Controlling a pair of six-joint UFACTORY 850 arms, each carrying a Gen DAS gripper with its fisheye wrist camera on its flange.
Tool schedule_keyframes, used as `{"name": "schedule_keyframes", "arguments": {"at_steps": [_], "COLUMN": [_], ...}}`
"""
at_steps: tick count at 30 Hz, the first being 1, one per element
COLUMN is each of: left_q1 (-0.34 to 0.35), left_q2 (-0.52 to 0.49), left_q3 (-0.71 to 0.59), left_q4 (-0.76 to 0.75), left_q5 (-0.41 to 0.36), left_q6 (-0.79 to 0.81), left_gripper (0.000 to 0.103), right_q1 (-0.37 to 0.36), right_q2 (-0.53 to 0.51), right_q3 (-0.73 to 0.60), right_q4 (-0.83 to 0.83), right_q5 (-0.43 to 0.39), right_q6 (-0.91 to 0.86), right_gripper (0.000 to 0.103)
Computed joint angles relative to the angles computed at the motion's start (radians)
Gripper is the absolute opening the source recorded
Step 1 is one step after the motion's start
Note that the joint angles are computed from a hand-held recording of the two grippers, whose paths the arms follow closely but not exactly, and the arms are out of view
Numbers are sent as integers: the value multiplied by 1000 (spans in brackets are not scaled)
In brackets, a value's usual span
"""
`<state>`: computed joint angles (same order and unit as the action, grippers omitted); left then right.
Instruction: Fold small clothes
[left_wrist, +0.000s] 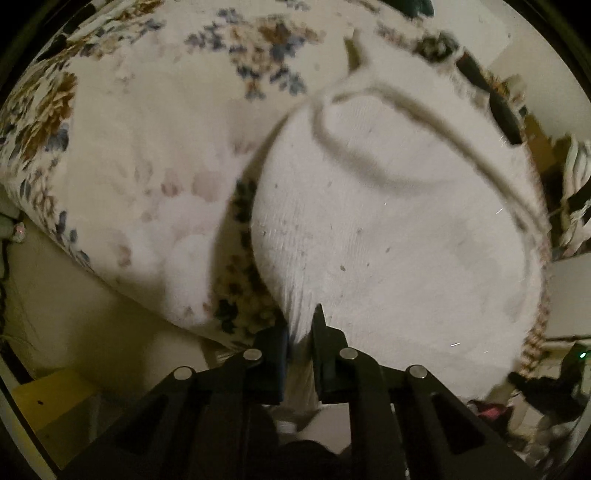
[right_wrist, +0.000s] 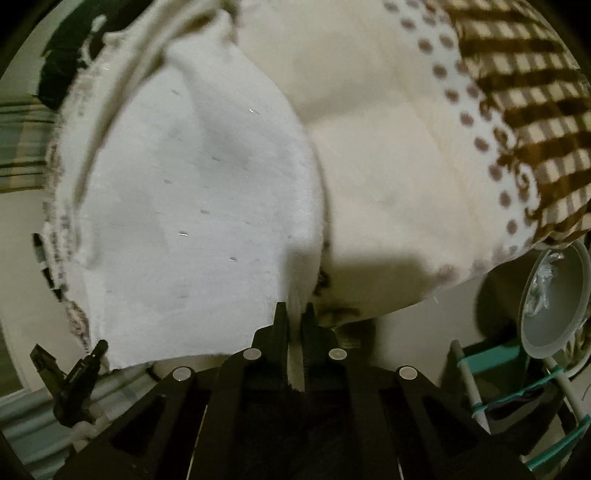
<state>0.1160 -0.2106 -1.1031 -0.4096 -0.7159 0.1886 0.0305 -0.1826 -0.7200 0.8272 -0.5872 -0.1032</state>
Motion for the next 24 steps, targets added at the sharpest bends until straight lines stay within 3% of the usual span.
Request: {"name": "schedule_keyframes", "arguments": {"at_steps": [8, 16, 19, 22, 24], "left_q1": [18, -6, -15, -21, -32], "left_q2": [-14, -185, -313, -511, -655], "left_q3": [-161, -458, -651, -957, -1166], "left_q4": [-124, -180, -172, -138, -115], "left_q5": [-48, -62, -96, -195, -205], "left_q6": [26, -6, -42, -92, -140], "left_gripper": [8, 8, 8, 8, 8], "right_q1": [-52, -90, -77, -86, -91], "right_q2": [105, -11, -115, -256, -370], "right_q3": [-91, -374, -542, -732, -890], "right_q4": [78, 129, 79, 26, -50], "right_q5": [-98, -134, -117, -114, -117], "right_q6": [-29, -14, 50, 123, 203], "right_gripper": [5, 5, 5, 4, 4]}}
